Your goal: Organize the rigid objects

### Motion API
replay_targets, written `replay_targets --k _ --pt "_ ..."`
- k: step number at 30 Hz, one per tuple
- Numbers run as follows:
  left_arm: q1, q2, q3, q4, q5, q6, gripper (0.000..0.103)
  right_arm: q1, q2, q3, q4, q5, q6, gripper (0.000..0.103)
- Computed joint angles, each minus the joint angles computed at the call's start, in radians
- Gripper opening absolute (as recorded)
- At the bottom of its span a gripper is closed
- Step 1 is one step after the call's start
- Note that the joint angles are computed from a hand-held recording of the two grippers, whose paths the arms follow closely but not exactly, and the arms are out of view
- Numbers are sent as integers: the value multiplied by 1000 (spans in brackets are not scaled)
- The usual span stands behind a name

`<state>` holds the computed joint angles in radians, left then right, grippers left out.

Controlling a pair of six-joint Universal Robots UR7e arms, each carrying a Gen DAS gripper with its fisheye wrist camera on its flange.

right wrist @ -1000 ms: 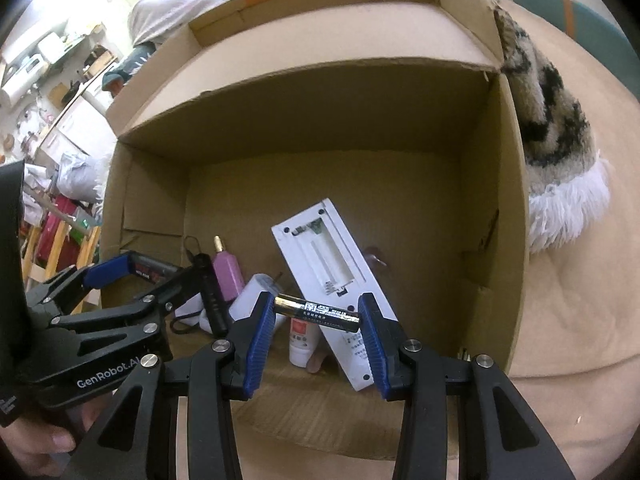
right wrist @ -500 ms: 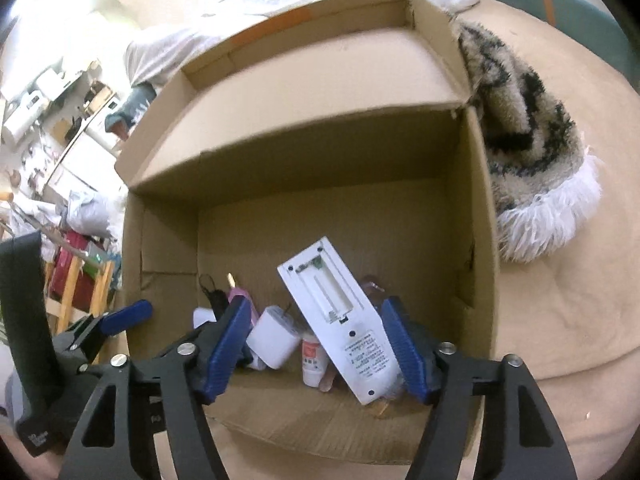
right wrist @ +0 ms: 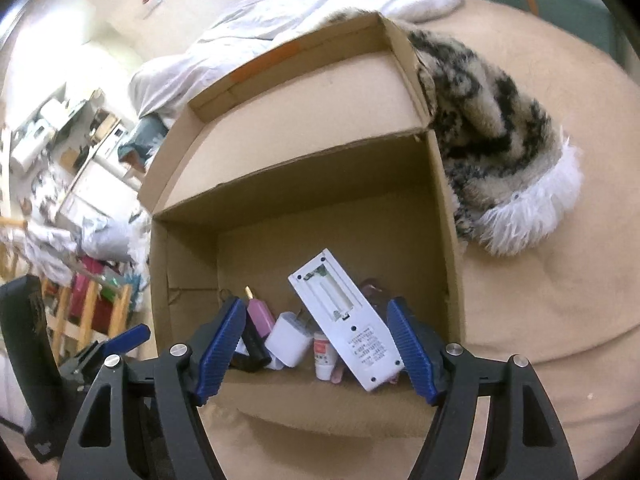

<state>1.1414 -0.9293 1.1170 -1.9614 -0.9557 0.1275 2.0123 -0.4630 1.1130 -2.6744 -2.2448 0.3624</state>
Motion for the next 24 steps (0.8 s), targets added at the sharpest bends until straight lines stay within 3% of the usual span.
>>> replay_targets --k 5,7,10,13,21,24 --pt "-3 -48 48 -14 13 20 99 38 -14 45 -69 -54 -53 78" --pt "-3 -62 54 -11 17 16 99 54 -18 70 -125 -84 -70 102" --pt "-3 -92 59 -18 -4 6 99 82 -21 104 -205 -141 -109 103" --pt "-14 -136 115 -129 16 50 99 112 -21 121 -251 -190 -156 103" --pt "-37 -220 225 -358 14 121 103 160 -19 143 -383 -243 -244 103" --pt "-33 -223 261 -422 20 167 103 164 4 142 -488 -256 -321 103"
